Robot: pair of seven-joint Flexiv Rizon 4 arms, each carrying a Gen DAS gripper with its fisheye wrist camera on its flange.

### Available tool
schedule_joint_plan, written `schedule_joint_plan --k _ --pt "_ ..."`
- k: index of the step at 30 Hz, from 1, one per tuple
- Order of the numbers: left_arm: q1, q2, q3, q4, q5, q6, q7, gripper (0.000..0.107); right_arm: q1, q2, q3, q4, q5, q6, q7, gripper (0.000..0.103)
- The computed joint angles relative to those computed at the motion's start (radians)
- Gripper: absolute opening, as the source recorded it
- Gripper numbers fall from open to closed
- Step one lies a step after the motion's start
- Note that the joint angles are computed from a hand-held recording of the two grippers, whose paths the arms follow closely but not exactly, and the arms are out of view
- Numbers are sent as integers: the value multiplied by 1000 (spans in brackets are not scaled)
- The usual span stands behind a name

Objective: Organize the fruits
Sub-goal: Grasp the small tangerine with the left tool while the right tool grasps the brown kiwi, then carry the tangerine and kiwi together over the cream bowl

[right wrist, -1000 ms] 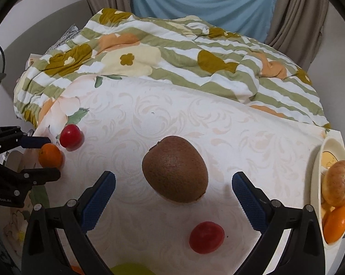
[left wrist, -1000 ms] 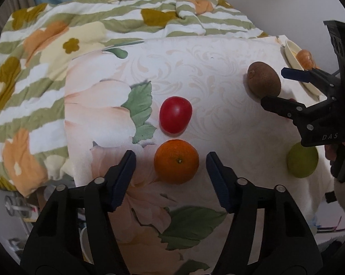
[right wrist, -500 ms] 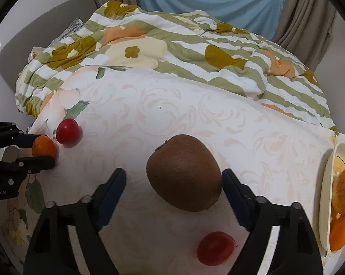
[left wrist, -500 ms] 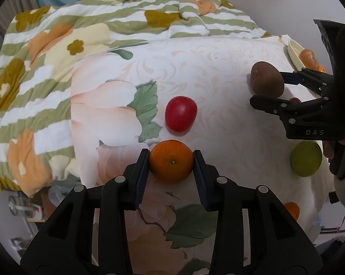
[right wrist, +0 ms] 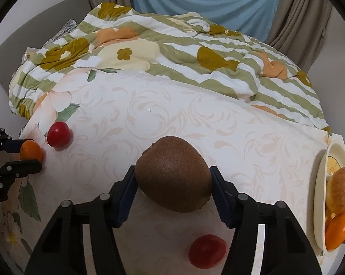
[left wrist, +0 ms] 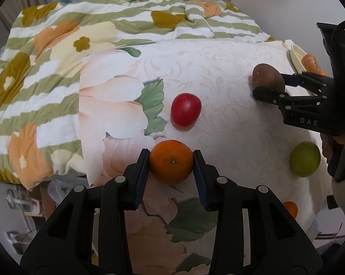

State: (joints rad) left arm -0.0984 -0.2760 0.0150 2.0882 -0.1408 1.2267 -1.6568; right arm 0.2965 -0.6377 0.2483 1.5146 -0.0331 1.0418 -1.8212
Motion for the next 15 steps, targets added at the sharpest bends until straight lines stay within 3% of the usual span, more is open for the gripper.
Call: schedule_joint_plan --k 15 --pt "-8 99 22 -2 71 -6 -59 44 -1 97 13 33 43 10 26 57"
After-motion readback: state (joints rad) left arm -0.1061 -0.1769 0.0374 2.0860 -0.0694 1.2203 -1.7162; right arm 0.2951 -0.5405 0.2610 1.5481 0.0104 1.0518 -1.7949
